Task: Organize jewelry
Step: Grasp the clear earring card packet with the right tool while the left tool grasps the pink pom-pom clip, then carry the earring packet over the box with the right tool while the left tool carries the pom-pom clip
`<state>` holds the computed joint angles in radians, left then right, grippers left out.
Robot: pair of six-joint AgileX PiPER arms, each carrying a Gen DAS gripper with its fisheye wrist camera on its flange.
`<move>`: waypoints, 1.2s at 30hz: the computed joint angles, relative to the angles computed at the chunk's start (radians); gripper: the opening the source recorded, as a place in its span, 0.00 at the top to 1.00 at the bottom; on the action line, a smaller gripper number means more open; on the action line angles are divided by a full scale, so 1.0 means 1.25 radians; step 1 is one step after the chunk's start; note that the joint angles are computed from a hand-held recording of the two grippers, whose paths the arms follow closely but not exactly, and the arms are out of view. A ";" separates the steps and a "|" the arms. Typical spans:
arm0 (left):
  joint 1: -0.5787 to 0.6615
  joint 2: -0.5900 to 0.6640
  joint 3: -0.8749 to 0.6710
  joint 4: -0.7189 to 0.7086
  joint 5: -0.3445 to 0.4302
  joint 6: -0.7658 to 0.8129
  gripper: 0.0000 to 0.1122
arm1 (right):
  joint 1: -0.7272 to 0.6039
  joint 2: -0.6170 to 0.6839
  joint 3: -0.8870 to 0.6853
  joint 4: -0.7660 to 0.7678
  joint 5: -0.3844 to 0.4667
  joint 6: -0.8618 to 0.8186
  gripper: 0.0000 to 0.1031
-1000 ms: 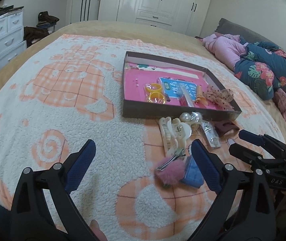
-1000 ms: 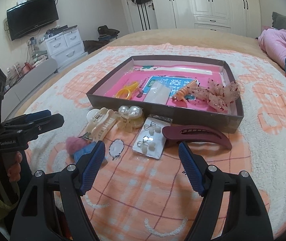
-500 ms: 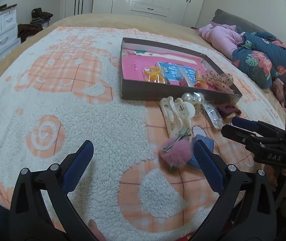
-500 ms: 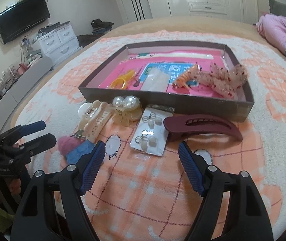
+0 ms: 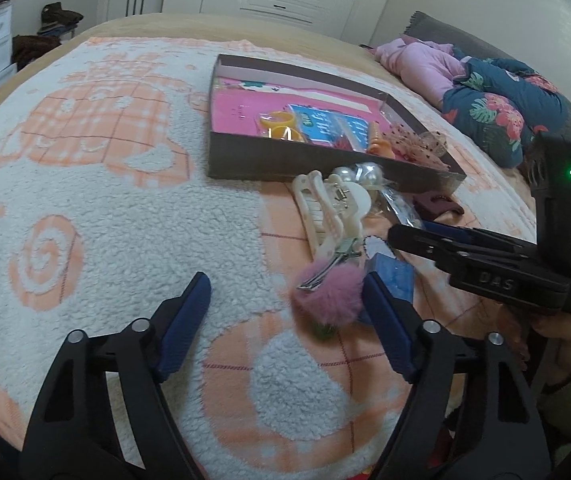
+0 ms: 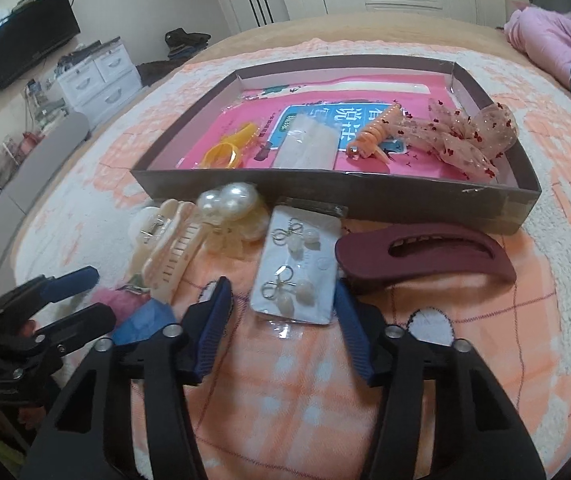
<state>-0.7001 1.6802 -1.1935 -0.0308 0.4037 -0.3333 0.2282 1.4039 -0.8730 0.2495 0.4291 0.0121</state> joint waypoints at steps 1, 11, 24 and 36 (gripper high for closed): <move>0.001 0.003 -0.001 -0.015 -0.003 0.015 0.41 | 0.004 0.002 0.001 -0.017 -0.004 0.012 0.59; -0.002 0.037 -0.034 -0.113 0.002 0.133 0.69 | 0.001 -0.011 0.016 0.033 -0.017 -0.063 0.64; -0.038 -0.016 -0.014 0.072 -0.008 -0.023 0.80 | -0.008 -0.096 0.044 0.110 -0.001 -0.142 0.65; -0.076 -0.016 -0.078 0.248 0.037 -0.186 0.80 | -0.064 -0.144 0.035 0.190 0.025 -0.236 0.65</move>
<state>-0.7956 1.6601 -1.2912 0.2797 0.4495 -0.5660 0.1481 1.2238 -0.8290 0.4873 0.4606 -0.2826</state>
